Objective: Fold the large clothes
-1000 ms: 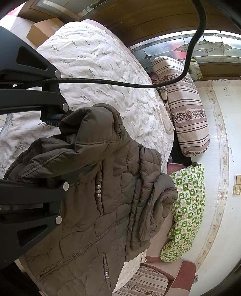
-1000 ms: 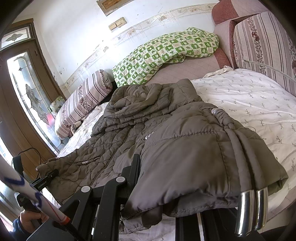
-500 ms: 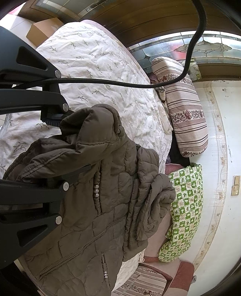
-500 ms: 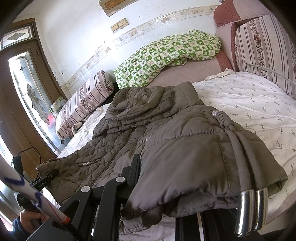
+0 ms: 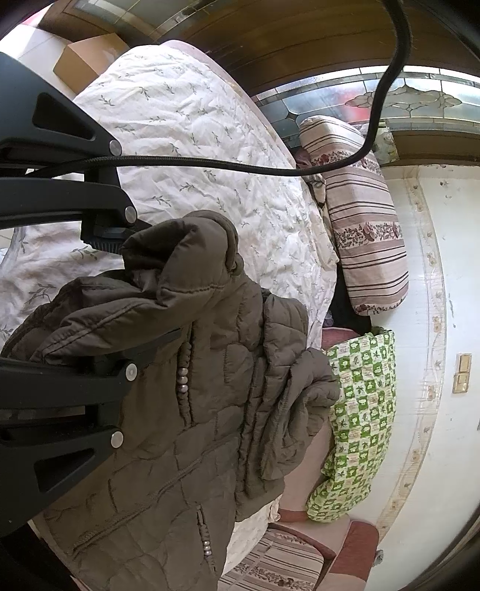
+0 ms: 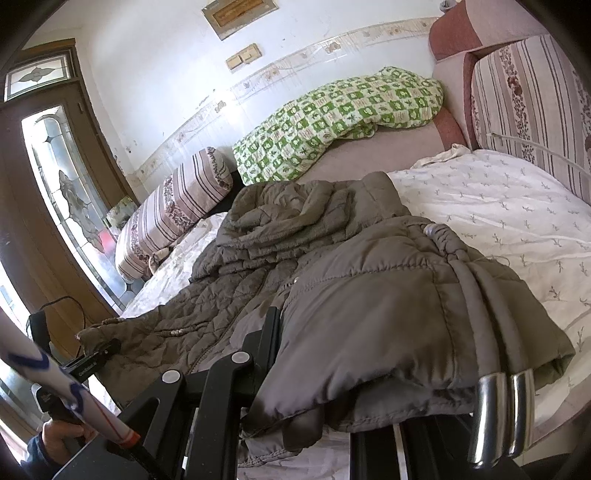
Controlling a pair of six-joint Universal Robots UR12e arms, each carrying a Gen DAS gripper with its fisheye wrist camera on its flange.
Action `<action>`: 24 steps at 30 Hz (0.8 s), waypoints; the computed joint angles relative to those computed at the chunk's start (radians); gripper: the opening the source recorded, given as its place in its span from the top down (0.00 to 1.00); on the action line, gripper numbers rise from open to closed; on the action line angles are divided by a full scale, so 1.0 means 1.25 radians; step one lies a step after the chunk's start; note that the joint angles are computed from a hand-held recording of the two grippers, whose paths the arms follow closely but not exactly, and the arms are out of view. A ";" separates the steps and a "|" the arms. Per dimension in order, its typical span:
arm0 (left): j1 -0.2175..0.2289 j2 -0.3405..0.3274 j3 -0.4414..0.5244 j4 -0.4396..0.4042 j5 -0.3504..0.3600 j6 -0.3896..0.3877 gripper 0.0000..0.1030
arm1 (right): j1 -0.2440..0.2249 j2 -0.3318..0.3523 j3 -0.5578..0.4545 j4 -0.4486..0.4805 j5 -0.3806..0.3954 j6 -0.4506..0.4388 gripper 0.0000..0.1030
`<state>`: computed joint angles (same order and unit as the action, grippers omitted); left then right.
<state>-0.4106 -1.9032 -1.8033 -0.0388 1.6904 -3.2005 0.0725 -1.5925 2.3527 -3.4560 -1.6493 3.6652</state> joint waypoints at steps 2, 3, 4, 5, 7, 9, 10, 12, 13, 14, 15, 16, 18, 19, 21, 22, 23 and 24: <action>0.001 0.001 0.000 0.001 -0.003 -0.003 0.67 | 0.001 -0.002 -0.002 0.000 0.000 -0.002 0.82; 0.002 0.001 0.001 0.001 -0.005 -0.004 0.67 | 0.000 -0.003 -0.003 0.002 0.001 -0.002 0.82; 0.003 0.001 0.003 -0.001 -0.009 -0.006 0.67 | -0.001 -0.004 -0.004 0.004 0.003 -0.003 0.82; 0.004 0.002 0.004 -0.002 -0.011 -0.007 0.67 | 0.000 -0.004 -0.004 0.003 0.002 -0.002 0.82; 0.006 0.001 0.012 -0.003 -0.019 -0.007 0.67 | -0.002 -0.004 -0.006 0.004 0.008 -0.001 0.82; 0.009 0.001 0.021 0.000 -0.028 -0.010 0.67 | -0.007 -0.009 -0.014 0.010 0.014 -0.011 0.82; 0.011 0.001 0.026 0.002 -0.032 -0.011 0.67 | -0.011 -0.012 -0.021 0.012 0.018 -0.019 0.82; 0.015 -0.001 0.045 0.002 -0.043 -0.014 0.67 | -0.017 -0.015 -0.035 0.016 0.022 -0.034 0.82; 0.016 -0.005 0.063 -0.004 -0.051 -0.018 0.66 | -0.020 -0.016 -0.044 0.017 0.024 -0.041 0.82; 0.018 -0.010 0.077 -0.006 -0.055 -0.020 0.66 | -0.026 -0.016 -0.056 0.020 0.031 -0.048 0.82; 0.019 -0.012 0.089 -0.010 -0.058 -0.022 0.66 | -0.032 -0.015 -0.067 0.025 0.039 -0.053 0.82; 0.019 -0.020 0.115 -0.022 -0.063 -0.027 0.66 | -0.036 -0.013 -0.079 0.030 0.043 -0.059 0.82; 0.022 -0.031 0.152 -0.037 -0.075 -0.039 0.65 | -0.046 -0.006 -0.110 0.041 0.052 -0.066 0.82; 0.023 -0.040 0.177 -0.046 -0.078 -0.046 0.65 | -0.052 -0.002 -0.125 0.046 0.058 -0.068 0.82; 0.022 -0.061 0.232 -0.071 -0.085 -0.056 0.63 | -0.064 0.012 -0.166 0.067 0.064 -0.073 0.82; 0.020 -0.078 0.269 -0.086 -0.084 -0.060 0.61 | -0.071 0.018 -0.183 0.077 0.069 -0.072 0.82; 0.019 -0.090 0.296 -0.098 -0.080 -0.060 0.58 | -0.079 0.029 -0.208 0.091 0.074 -0.070 0.82; 0.016 -0.112 0.339 -0.113 -0.075 -0.059 0.57 | -0.087 0.040 -0.229 0.106 0.080 -0.064 0.82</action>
